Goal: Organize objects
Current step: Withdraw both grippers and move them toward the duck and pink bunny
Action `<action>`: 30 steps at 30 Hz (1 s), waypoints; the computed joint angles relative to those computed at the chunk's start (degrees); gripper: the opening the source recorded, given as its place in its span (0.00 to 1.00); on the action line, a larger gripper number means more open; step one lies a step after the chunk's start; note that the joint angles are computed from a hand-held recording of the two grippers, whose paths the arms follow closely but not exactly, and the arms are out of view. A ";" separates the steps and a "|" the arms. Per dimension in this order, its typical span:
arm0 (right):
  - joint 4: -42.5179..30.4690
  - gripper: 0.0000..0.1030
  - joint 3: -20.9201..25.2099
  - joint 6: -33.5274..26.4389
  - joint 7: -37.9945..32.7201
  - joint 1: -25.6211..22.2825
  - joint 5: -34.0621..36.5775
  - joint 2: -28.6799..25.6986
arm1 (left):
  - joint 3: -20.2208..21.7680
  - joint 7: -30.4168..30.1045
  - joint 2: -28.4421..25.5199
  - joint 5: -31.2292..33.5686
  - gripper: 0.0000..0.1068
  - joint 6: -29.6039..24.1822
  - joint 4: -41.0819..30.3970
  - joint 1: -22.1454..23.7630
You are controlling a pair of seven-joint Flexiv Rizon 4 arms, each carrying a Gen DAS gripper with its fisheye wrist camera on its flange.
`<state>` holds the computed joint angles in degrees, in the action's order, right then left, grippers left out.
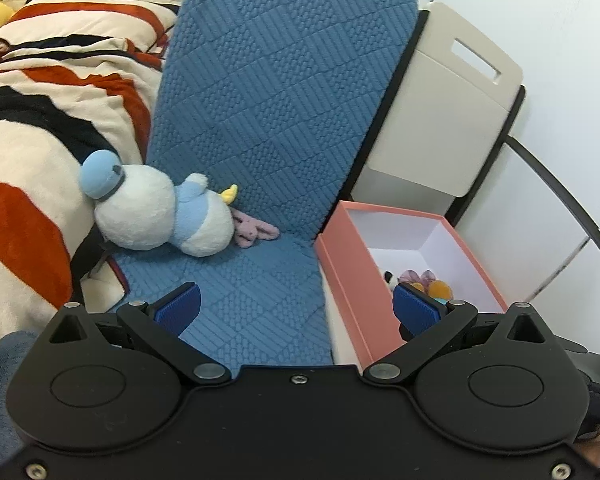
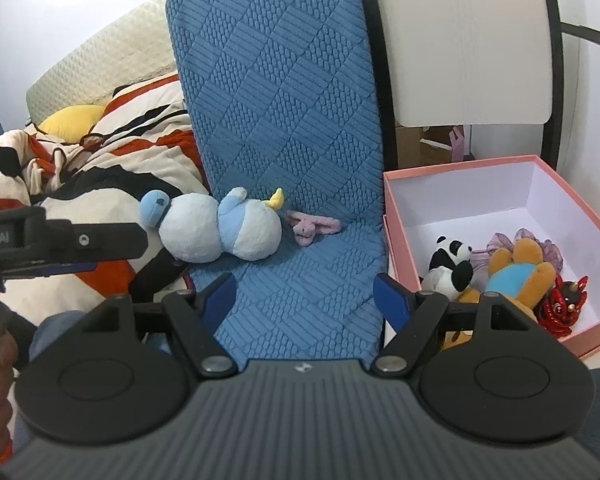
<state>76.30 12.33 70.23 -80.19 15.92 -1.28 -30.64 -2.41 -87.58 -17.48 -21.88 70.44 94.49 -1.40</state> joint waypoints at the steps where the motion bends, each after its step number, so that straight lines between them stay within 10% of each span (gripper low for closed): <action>1: -0.48 0.75 0.16 -0.28 -0.07 -0.08 0.15 -0.36 | 0.64 -0.87 -0.09 0.84 0.96 -0.31 -0.09 -0.27; 4: -2.42 0.89 0.90 -2.71 -0.53 -0.53 1.02 -1.52 | 0.51 -1.38 0.04 0.48 0.96 0.52 0.94 0.08; 20: -7.98 0.89 -0.05 -1.73 0.65 0.33 2.29 -8.19 | -2.16 -4.15 -8.99 -2.98 0.96 8.11 -1.49 2.61; 30: -25.56 0.85 1.19 -7.90 -0.38 1.22 1.56 -19.88 | -3.74 -10.08 -18.05 -6.49 0.96 13.65 -6.59 5.36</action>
<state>50.74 13.51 62.33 -80.56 17.14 0.28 -50.52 -6.15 -97.66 -35.52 -28.37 84.09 87.90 3.97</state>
